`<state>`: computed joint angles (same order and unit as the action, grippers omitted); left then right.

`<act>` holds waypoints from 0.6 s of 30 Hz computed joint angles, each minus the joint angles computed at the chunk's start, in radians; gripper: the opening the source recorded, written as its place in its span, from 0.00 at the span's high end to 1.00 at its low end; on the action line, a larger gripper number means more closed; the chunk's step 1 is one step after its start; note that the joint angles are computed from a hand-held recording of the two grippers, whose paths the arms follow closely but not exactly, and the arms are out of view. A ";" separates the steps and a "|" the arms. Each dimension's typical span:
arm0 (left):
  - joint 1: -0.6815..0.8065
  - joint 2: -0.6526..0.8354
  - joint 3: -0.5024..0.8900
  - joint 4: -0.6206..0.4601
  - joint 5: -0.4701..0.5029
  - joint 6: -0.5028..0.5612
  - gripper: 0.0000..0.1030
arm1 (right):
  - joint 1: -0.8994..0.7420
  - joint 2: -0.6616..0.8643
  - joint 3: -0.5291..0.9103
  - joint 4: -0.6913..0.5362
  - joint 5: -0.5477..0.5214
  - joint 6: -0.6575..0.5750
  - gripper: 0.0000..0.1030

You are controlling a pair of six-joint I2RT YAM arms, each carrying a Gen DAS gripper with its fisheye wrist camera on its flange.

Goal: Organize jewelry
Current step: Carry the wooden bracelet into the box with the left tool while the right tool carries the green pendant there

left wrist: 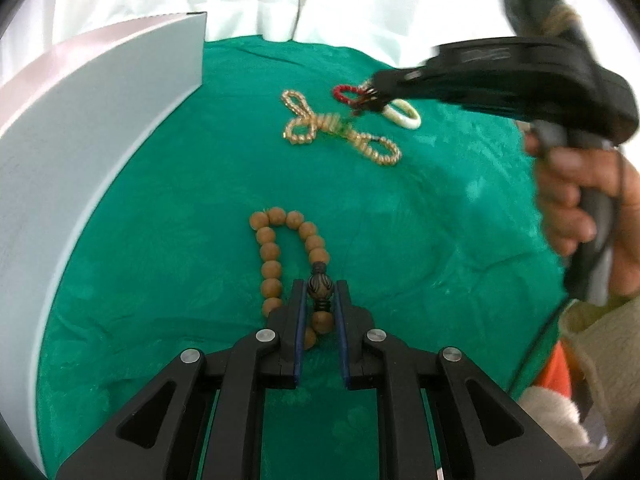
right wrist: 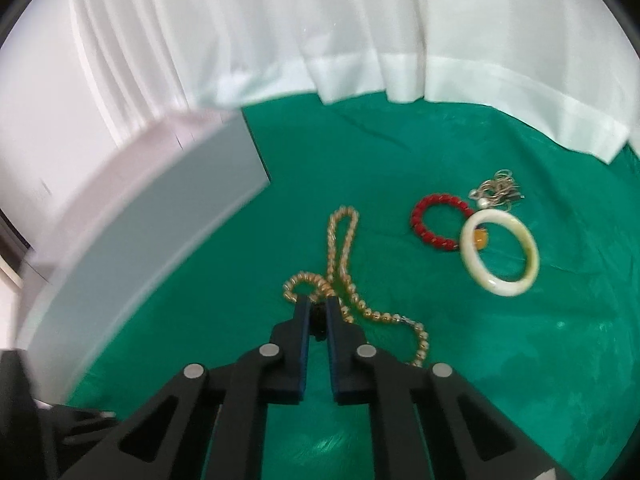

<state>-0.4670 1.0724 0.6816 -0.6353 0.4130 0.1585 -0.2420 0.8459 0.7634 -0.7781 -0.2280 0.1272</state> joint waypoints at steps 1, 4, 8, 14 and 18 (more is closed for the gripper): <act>0.011 -0.004 0.014 -0.016 0.014 -0.003 0.89 | -0.037 -0.018 0.021 -0.036 -0.044 -0.013 0.92; 0.040 -0.025 0.056 -0.065 0.050 -0.011 0.89 | -0.141 -0.057 0.093 -0.147 -0.163 -0.066 0.92; 0.108 -0.041 0.130 -0.148 0.127 -0.003 0.89 | -0.275 -0.103 0.171 -0.289 -0.294 -0.157 0.92; 0.246 -0.052 0.245 -0.290 0.283 0.014 0.89 | -0.361 -0.160 0.233 -0.417 -0.390 -0.233 0.92; 0.338 -0.060 0.338 -0.388 0.358 0.031 0.89 | -0.260 -0.196 0.262 -0.424 -0.351 -0.164 0.92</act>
<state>-0.1293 1.0123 1.0198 -1.0237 0.7707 0.1896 -0.5020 0.6497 1.0257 -1.2018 -0.5786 -0.0373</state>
